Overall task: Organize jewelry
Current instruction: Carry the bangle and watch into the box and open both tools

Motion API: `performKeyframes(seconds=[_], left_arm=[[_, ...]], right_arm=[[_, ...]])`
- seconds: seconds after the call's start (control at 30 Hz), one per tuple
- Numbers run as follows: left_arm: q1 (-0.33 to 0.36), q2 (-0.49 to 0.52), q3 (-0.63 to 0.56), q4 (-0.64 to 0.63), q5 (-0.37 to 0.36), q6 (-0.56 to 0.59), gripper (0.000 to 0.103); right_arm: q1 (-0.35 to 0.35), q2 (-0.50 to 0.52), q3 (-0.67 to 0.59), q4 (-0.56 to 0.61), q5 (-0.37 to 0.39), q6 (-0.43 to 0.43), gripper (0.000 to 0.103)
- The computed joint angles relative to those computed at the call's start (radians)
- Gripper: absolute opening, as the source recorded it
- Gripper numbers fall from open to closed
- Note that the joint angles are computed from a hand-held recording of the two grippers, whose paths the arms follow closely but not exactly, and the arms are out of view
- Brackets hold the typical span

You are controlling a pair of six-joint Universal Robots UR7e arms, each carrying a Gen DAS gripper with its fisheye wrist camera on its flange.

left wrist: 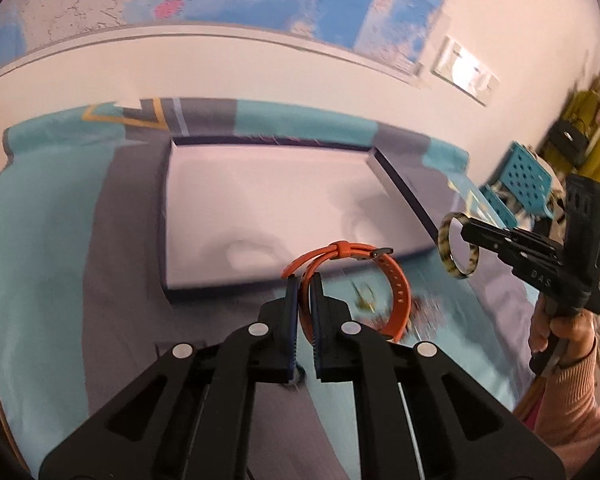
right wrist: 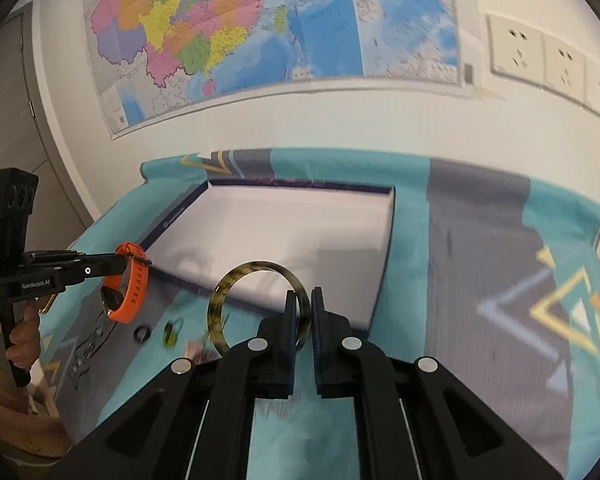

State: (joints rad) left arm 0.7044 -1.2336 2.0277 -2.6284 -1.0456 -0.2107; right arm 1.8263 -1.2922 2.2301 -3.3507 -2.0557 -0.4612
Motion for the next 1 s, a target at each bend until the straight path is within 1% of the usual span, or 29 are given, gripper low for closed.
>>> performKeyframes(seconds=[0.1,0.2,0.27,0.37,0.53,0.73,1.0], left_arm=[[0.023,0.043,-0.055,-0.002,0.024,0.004,0.006],[0.051,0.093,-0.115,0.001,0.039,0.015,0.006],[0.070,0.133,-0.160,0.004,0.052,0.023,0.006],[0.097,0.184,-0.221,0.021,0.056,0.018,0.006],[0.126,0.257,-0.303,0.044,0.065,0.010,0.006],[0.146,0.325,-0.375,0.085,0.084,0.000,0.006],[0.163,0.377,-0.443,0.127,0.104,-0.023,0.006]], right_arm=[[0.000,0.045,-0.071,0.025,-0.006,-0.013,0.006],[-0.013,0.086,-0.151,0.070,0.006,-0.012,0.006],[-0.017,0.125,-0.206,0.087,-0.013,-0.015,0.006],[-0.032,0.166,-0.278,0.144,-0.011,0.009,0.006],[-0.049,0.243,-0.381,0.218,-0.047,0.032,0.006],[-0.062,0.307,-0.464,0.288,-0.097,0.057,0.006],[-0.067,0.345,-0.540,0.380,-0.126,0.117,0.006]])
